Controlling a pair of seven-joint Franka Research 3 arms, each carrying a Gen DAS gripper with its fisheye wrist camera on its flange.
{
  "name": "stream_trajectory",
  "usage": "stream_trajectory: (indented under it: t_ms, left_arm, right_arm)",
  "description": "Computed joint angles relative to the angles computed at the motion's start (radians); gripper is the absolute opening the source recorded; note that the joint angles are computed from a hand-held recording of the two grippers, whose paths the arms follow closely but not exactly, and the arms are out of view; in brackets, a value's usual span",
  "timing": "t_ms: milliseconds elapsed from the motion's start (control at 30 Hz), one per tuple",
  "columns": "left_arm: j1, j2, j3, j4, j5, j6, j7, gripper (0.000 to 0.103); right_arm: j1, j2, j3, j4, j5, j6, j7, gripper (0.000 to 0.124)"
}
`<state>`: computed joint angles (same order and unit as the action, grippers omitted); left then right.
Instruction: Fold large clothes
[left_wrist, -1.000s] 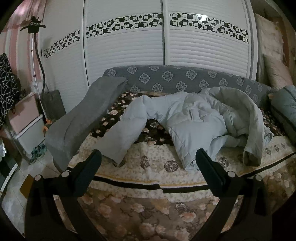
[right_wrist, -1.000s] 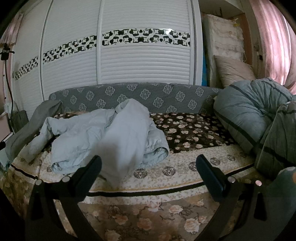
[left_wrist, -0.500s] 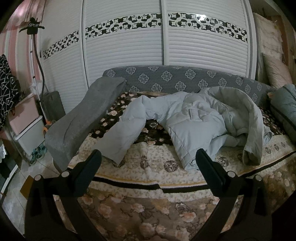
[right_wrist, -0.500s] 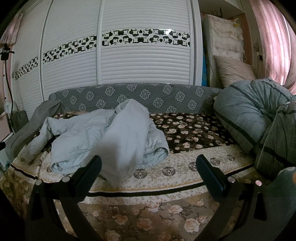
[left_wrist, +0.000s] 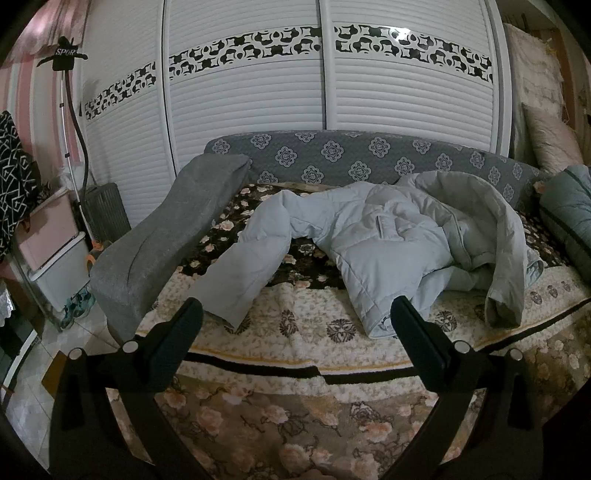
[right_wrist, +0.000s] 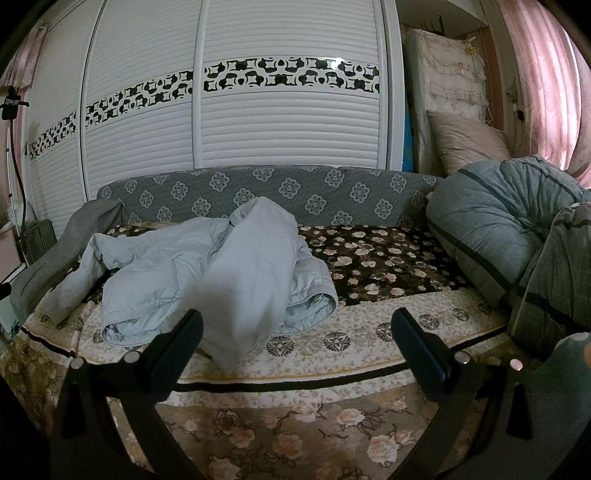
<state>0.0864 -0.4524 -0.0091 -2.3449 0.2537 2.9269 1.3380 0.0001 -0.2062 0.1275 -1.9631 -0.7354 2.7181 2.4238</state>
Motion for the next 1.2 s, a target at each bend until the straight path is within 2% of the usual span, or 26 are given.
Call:
stream_trajectory:
  t_ms: [1200]
  left_arm:
    - [-0.001,-0.002,0.003,-0.001,-0.005,-0.007,0.031,0.100]
  right_arm:
    - [0.000,0.000,0.000,-0.001,-0.002,0.000,0.002,0.101]
